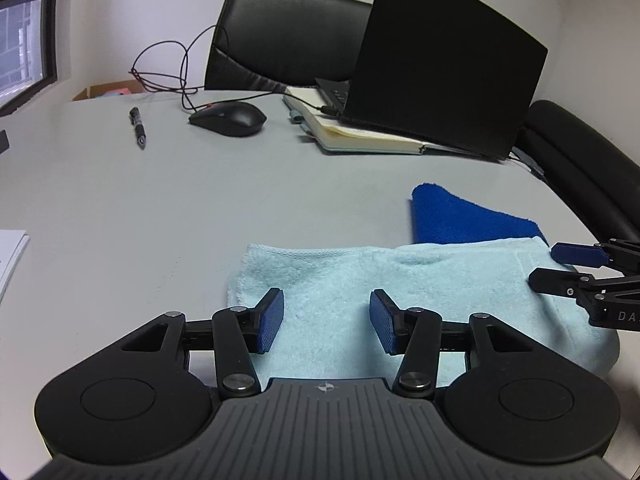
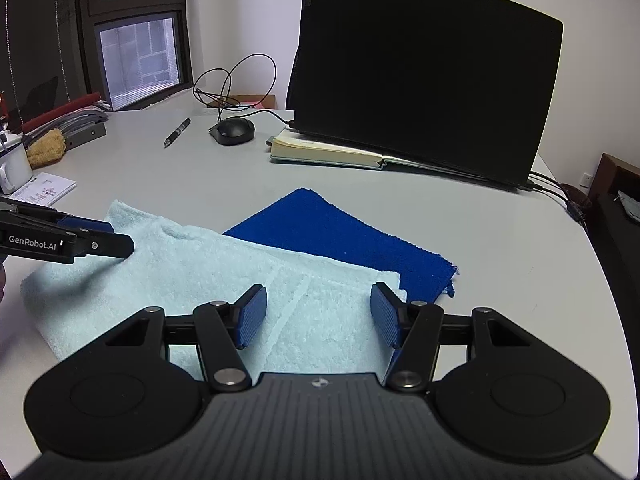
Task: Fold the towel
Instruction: 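Grasp the dark-blue cloth with the right gripper and pull it from under the towel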
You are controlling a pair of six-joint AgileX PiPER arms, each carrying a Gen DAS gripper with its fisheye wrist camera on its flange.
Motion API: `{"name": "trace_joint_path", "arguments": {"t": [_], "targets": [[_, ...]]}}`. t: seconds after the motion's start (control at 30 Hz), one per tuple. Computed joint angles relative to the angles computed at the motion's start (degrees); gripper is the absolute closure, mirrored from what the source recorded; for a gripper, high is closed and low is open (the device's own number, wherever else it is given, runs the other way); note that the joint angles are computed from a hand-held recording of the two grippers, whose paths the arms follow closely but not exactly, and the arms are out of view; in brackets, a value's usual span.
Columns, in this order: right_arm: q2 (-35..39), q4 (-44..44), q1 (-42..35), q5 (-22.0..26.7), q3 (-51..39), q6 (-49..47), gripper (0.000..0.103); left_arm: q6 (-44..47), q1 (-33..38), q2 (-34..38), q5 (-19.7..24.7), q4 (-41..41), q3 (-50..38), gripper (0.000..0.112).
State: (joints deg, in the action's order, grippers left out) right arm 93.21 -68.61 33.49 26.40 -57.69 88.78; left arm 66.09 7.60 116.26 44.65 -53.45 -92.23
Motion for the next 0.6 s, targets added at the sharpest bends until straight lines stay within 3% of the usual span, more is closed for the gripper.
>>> {"name": "trace_joint_path", "arguments": {"t": [0.13,0.43,0.6], "targets": [[-2.3,1.5,-2.0,-3.8,0.8,-0.1,0.042,0.0,0.4,-0.1,0.9,-0.8,-0.2,0.061],[-2.4,6.5,-5.7,-2.0,-2.3,-8.4,0.042,6.3,0.9,-5.1,3.9,-4.6,5.8,0.061],[0.2,12.7,-11.2,-5.2,-3.3,-13.2,0.042,9.3,0.3,-7.3,5.0,-4.3,9.5,0.061]]}}
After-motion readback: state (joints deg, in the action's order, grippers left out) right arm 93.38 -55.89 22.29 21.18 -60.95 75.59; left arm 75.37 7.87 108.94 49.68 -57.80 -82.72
